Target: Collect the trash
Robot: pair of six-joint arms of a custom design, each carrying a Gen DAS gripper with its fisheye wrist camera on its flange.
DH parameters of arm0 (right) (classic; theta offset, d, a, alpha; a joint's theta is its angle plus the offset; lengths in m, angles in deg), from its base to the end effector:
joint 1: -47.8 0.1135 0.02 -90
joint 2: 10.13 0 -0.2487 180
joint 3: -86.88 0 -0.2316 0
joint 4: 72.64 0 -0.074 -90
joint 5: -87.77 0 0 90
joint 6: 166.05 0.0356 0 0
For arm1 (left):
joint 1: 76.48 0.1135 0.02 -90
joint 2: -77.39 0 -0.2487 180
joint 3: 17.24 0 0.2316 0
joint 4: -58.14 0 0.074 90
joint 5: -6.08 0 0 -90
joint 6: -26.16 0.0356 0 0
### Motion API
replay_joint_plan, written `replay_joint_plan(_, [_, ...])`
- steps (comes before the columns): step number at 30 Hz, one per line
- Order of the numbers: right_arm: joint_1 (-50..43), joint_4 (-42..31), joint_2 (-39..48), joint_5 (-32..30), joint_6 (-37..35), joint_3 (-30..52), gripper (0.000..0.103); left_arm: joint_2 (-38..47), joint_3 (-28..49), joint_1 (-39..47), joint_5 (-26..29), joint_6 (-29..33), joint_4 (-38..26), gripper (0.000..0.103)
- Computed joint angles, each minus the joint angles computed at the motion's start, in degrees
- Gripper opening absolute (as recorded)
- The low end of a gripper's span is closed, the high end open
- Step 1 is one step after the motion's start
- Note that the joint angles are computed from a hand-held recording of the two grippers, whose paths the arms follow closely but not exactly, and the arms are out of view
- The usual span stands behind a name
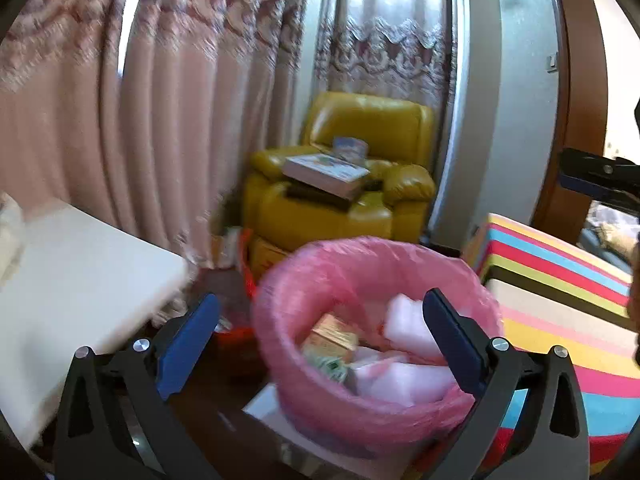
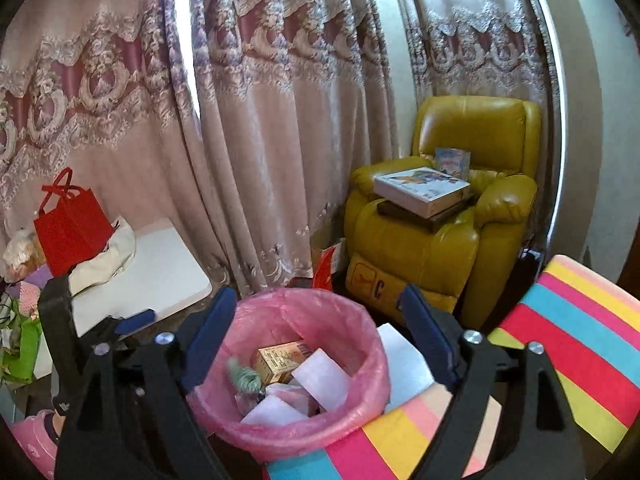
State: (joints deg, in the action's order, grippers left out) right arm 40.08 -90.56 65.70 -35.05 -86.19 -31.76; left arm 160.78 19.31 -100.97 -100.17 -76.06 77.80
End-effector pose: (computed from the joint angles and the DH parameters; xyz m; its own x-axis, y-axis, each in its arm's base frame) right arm 0.2713 -0.0173 0.2411 -0.4626 -0.0866 -0.8823 -0.4288 0.8929 0.1371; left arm 0.2280 -0.0929 0.1422 -0.4426 -0.0217 -0.8965 0.0796 0.9948 -0.0634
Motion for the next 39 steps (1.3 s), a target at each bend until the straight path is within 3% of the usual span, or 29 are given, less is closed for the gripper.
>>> replay_joint_plan(3, [-2.1,-4.1,-4.4,-1.3,-1.3,0.0,0.086,-7.4,-1.0,-2.7,-5.8,3.1,-5.1,0.096])
replay_joint_plan(9, [-5.0,-10.8,-14.9,-2.1,-2.6,-1.9,0.098,-23.2,-1.3,-10.6,-18.2,5.8,-16.5,0.096])
replay_joint_plan(14, [-7.3,-14.2,-26.0,-1.6,-7.0,-9.5,0.099,-31.5,-1.3,-18.5,-28.7,-0.5,-27.4,0.096])
replay_joint_plan(19, [-12.3,-17.7,-36.3,-2.5,-11.4,-19.4,0.099,-34.9,-3.2,-26.1,-31.0,-5.7,-34.4,0.096])
replay_joint_plan(23, [-18.0,-21.2,-42.3,-6.4,-15.5,-24.9,0.099,-33.8,-6.2,-33.4,-34.3,-13.3,-35.8,0.096])
replay_joint_plan(29, [-26.6,-24.9,-42.5,-11.5,-22.2,-28.2,0.099,-27.0,-9.5,-45.3,-41.2,-25.1,-35.3,0.096])
replay_joint_plan(32, [-25.7,-26.2,-44.2,-10.2,-23.0,-29.5,0.099,-23.2,-9.5,-47.7,-42.2,-27.9,-34.6,0.096])
replay_joint_plan(39, [-21.3,-28.5,-50.1,-7.0,-22.3,-30.6,0.099,-22.2,-9.7,-46.1,-40.0,-25.7,-31.5,0.096])
